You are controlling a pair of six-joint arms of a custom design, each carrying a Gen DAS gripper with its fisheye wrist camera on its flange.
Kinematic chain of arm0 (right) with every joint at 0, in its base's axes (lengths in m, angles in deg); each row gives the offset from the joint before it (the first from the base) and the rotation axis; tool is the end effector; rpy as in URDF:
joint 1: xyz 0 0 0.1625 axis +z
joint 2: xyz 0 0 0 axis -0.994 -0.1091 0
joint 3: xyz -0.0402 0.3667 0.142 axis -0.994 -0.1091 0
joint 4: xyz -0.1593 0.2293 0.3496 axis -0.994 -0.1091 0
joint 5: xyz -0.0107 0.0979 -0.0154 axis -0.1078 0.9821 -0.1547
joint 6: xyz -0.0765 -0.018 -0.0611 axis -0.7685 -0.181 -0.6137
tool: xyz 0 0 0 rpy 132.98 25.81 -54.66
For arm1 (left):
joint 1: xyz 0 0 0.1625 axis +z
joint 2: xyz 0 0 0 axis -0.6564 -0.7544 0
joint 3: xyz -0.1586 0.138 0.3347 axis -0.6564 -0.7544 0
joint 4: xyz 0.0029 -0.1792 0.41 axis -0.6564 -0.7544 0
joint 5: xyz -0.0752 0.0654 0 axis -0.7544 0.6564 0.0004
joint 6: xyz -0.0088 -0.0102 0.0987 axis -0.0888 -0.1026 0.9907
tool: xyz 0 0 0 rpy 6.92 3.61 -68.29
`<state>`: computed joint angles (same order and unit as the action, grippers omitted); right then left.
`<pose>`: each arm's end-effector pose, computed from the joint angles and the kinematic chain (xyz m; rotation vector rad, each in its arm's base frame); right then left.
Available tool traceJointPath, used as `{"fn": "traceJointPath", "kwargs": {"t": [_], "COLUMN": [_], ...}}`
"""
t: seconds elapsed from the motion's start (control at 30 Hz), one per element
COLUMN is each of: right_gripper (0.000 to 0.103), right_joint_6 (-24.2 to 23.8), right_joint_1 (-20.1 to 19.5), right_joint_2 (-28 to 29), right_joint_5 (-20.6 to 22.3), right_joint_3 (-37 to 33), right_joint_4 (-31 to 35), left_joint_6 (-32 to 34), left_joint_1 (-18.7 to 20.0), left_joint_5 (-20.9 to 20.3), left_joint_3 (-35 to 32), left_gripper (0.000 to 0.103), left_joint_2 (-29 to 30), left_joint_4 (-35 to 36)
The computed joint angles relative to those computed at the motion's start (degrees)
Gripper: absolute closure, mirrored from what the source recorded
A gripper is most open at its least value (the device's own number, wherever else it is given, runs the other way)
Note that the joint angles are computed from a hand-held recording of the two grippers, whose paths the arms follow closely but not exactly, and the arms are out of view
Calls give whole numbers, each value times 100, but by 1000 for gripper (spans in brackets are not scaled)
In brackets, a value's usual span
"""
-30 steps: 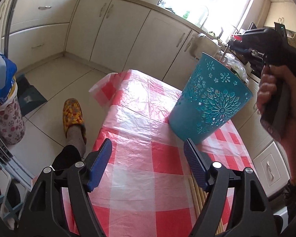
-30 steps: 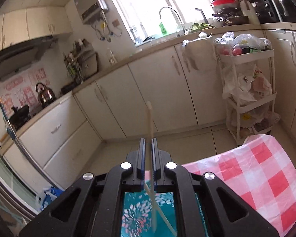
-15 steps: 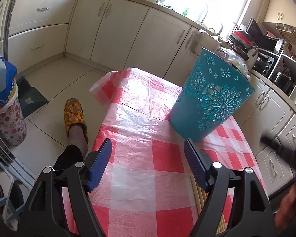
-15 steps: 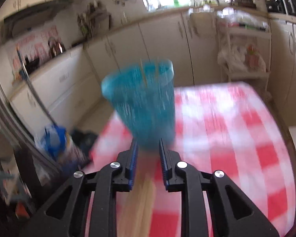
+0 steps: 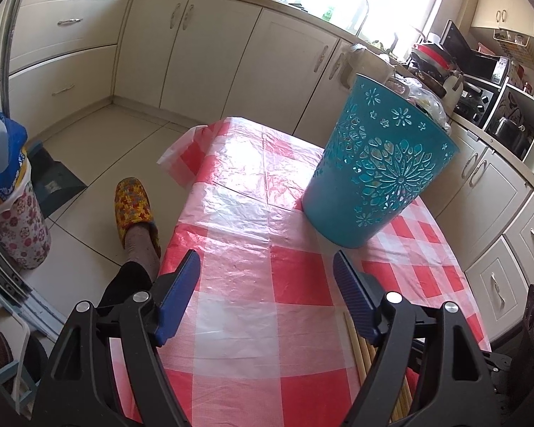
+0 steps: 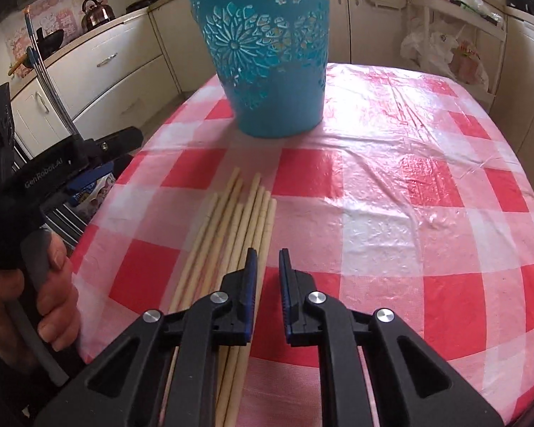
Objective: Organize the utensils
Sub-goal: 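Close the left gripper on another wooden stick from the bundle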
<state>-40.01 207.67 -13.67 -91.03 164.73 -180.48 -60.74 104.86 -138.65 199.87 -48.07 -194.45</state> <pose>0.2812 -0.2925 -0.0740 0.4652 -2.4754 0.7306 0.0278 -0.3706 0.2443 0.3190 2.5046 -1.1171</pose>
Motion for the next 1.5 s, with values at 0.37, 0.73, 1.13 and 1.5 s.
{"fn": "traceJointPath", "kwargs": {"t": [0.37,0.73,1.13,1.5], "right_gripper": [95,95,95,95], "right_joint_6": [-228,-335,-426,-463], "right_joint_1": [-68,-459,-394,-440], "right_joint_2": [-22,-184,-102,-122], "right_joint_5": [-241,384,289,370], "right_joint_3": [-20,347,281,314], "right_joint_4": [-29,-728,-745,-782], "left_joint_6": [-32,-572,-691,861], "left_joint_1": [-518,-1171,-1471,-856], "left_joint_5": [342,1080,1588,151], "left_joint_3": [-32,104,113,-304], "left_gripper": [29,32,46,97], "left_joint_2": [-283,-45,52,241], "left_joint_4": [1618,2778,3194,2994]}}
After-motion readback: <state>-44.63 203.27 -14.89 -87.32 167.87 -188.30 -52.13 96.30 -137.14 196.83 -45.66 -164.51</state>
